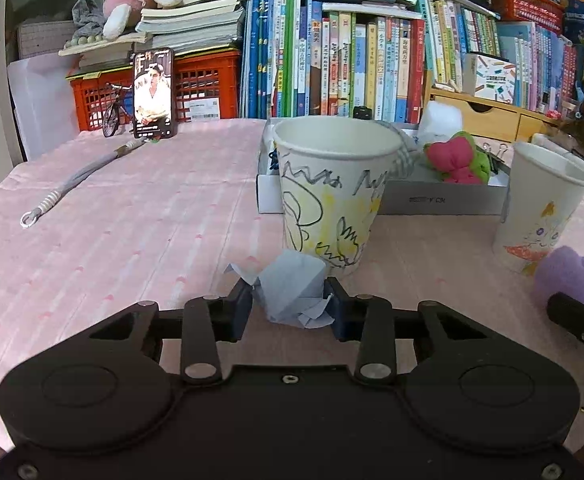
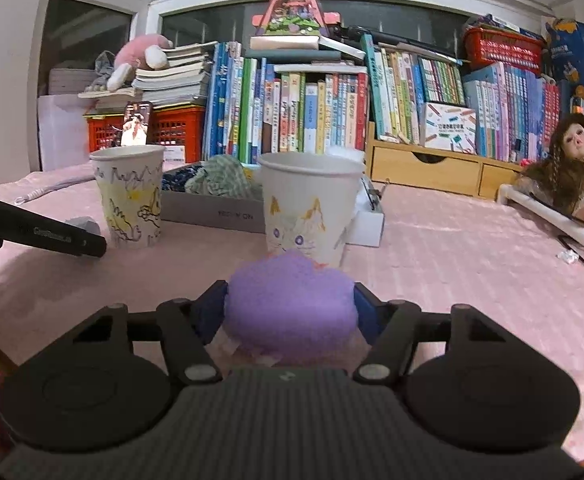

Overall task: Organize soft objects
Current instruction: 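Carry the paper and the lavender plush over the grey tray with both tools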

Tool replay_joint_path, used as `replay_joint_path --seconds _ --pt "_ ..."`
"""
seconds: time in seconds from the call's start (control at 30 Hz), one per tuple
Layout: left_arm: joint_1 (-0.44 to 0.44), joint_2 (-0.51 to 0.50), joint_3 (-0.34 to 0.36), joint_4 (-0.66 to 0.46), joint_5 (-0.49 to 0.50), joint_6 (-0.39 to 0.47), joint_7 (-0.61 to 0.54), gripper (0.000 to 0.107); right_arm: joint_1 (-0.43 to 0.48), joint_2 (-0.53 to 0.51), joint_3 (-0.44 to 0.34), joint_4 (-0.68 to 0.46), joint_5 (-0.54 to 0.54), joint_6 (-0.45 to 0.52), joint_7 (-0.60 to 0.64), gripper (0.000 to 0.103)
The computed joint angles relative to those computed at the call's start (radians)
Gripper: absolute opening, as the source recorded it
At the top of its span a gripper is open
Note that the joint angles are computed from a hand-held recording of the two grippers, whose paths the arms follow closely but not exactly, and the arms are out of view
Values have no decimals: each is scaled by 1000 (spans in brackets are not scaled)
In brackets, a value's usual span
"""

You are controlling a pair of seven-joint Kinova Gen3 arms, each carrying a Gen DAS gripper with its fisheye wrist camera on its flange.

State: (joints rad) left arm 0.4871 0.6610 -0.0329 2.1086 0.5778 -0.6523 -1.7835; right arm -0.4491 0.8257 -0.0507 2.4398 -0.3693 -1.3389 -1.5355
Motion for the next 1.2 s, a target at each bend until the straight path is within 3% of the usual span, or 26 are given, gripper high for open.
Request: replay_joint_path --seconds 0.17,0.27,0.53,0.7,0.93,1.1,1.2 --pt "1 -34 12 40 -26 -20 1 36 3 -12 -3 13 26 -26 -2 68" --pt "-31 -79 39 72 -104 0 12 37 4 -23 -6 24 39 -47 2 68" --pt "-100 -188 103 158 -310 -42 68 37 2 -66 -20 72 59 -132 6 68" --pt "-99 -227 104 154 -340 -47 58 37 24 -109 -22 80 89 -131 2 68" --pt "-139 -259 102 69 -358 48 64 37 61 -173 -16 55 121 -70 14 68" --pt "-153 -256 82 -32 -344 160 36 37 117 -246 -9 -1 166 86 6 68" --pt "-199 -249 108 -99 -393 252 77 37 150 -279 -8 -46 181 188 -17 68"
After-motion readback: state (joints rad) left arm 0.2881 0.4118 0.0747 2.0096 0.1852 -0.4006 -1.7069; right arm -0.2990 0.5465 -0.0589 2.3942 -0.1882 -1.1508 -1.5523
